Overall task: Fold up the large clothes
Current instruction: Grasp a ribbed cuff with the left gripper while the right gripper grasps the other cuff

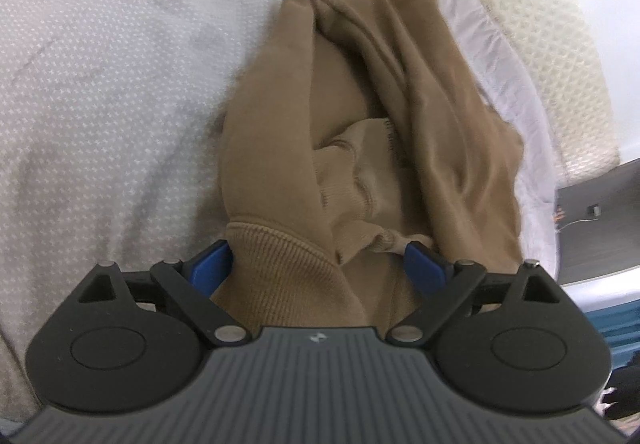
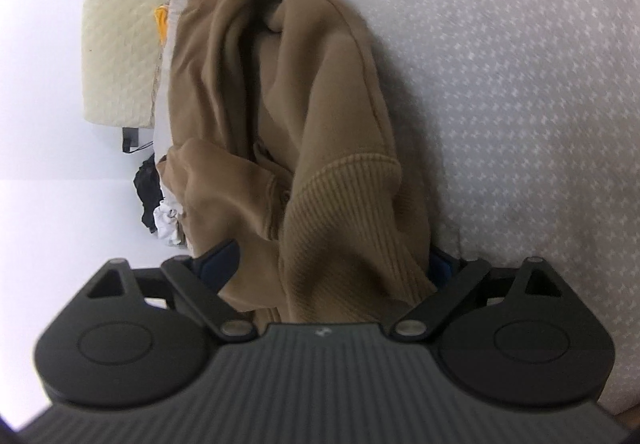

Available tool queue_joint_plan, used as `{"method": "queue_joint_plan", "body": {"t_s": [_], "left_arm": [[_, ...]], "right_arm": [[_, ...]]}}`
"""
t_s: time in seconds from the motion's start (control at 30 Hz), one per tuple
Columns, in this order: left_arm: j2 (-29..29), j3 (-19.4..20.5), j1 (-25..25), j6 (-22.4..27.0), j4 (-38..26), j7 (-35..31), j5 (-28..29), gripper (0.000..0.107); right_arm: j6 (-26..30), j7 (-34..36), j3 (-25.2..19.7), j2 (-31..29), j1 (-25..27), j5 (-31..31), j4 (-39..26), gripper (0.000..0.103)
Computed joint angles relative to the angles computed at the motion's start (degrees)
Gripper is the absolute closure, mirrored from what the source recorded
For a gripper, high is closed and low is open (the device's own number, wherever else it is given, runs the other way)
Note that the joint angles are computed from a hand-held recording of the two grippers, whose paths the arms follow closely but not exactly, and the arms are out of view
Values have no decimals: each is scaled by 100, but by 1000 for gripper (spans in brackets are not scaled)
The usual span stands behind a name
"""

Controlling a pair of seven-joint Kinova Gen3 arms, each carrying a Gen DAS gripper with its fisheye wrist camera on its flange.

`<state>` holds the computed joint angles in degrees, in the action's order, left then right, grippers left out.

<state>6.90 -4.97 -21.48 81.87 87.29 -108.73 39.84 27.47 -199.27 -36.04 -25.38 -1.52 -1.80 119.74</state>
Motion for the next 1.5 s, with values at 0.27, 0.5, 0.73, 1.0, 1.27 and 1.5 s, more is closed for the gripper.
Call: {"method": "queue_joint_plan", "body": {"t_s": [0.27, 0.5, 0.73, 1.0, 1.27, 1.5], "left_arm": [[315, 182, 235, 63, -166, 482, -439, 15], [674, 302, 248, 61, -434, 847, -396, 24], [945, 469, 388, 56, -677, 1188, -548, 25], [533, 463, 376, -263, -268, 771, -339, 59], [471, 324, 219, -271, 23, 370, -200, 64], [443, 348, 430, -447, 107, 424, -432, 55]], "right_arm": [[129, 259, -435, 32, 678, -211, -195, 8], [977, 339, -625, 242, 680, 609, -655, 7], [475, 216, 5, 610, -10, 1026, -396, 18], [-1216, -774, -288, 117, 383, 2173, 165, 21], [-414, 803, -209, 565, 413, 811, -236, 43], [-172, 627, -243, 898, 282, 955, -409, 59]]}}
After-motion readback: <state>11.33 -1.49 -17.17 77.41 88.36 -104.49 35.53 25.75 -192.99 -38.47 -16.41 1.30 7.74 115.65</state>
